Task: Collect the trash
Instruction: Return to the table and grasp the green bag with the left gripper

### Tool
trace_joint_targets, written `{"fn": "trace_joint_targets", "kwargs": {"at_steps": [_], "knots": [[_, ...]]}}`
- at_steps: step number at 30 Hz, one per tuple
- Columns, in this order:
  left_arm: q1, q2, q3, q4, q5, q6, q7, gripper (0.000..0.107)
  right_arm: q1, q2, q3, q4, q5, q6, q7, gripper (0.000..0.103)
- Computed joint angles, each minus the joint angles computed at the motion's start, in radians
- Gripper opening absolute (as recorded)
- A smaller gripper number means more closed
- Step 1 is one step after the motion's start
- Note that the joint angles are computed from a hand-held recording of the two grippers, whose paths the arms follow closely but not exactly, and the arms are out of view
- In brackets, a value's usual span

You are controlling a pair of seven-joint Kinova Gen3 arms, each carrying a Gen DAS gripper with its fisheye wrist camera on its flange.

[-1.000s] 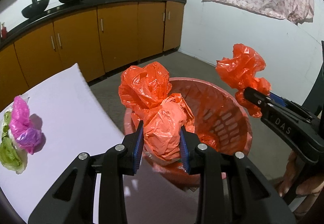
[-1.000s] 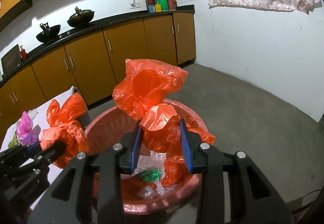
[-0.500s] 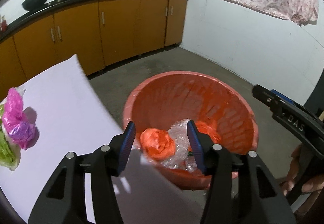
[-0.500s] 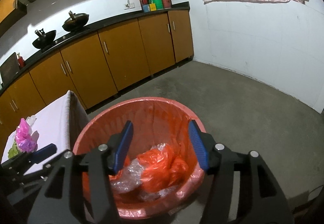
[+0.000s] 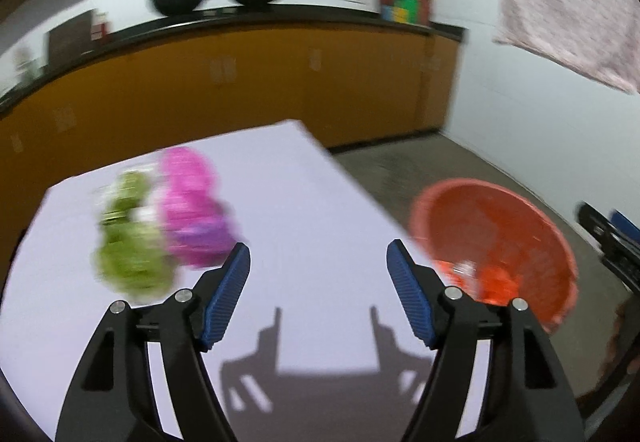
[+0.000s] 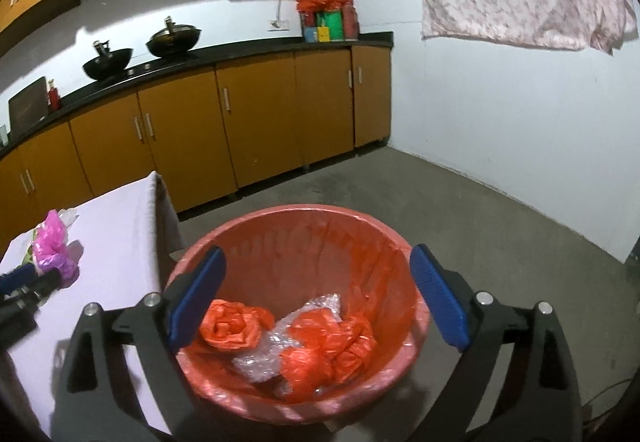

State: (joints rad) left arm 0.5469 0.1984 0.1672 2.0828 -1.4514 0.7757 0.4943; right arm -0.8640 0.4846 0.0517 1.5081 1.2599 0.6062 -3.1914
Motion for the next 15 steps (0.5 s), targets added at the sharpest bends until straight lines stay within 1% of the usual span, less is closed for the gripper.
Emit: {"fn": "trace_joint_targets", "kwargs": {"at_steps": [2,4,7,8,9,11,13,15], "knots": [[-0.005,-0.025,-0.011,0.038,0.017,0.053,0.035,0.072,-0.017,0.006,-0.001,-0.007,0.014,0.006,-0.007,0.091],[-0.022,-0.038,-0.016,0.058,0.052,0.104,0.04,0.072,-0.031,0.012,-0.003,-0.012,0.03,0.012,-0.015,0.091],[-0.067,-0.054,-0.03,0.089,0.089,0.133,0.048,0.072,-0.036,0.023,-0.018,-0.035,0.019,0.005,0.012,0.091],[-0.082,-0.058,-0.037,0.093,0.102,0.132,0.042,0.072,-0.039,0.026,-0.02,-0.04,0.013,-0.001,0.02,0.091],[-0.112,-0.066,-0.045,0.102,0.113,0.113,0.041,0.072,-0.045,0.031,-0.022,-0.05,0.006,-0.005,0.03,0.091],[-0.143,-0.071,-0.049,0.112,0.128,0.087,0.043,0.071,-0.055,0.043,-0.024,-0.072,-0.016,-0.007,0.063,0.091],[-0.184,-0.074,-0.063,0.116,0.142,0.039,0.026,0.07,-0.067,0.054,-0.022,-0.095,-0.045,-0.01,0.102,0.091],[-0.212,-0.079,-0.071,0.128,0.14,-0.007,0.016,0.067,-0.082,0.067,-0.015,-0.119,-0.071,-0.011,0.142,0.091]]}}
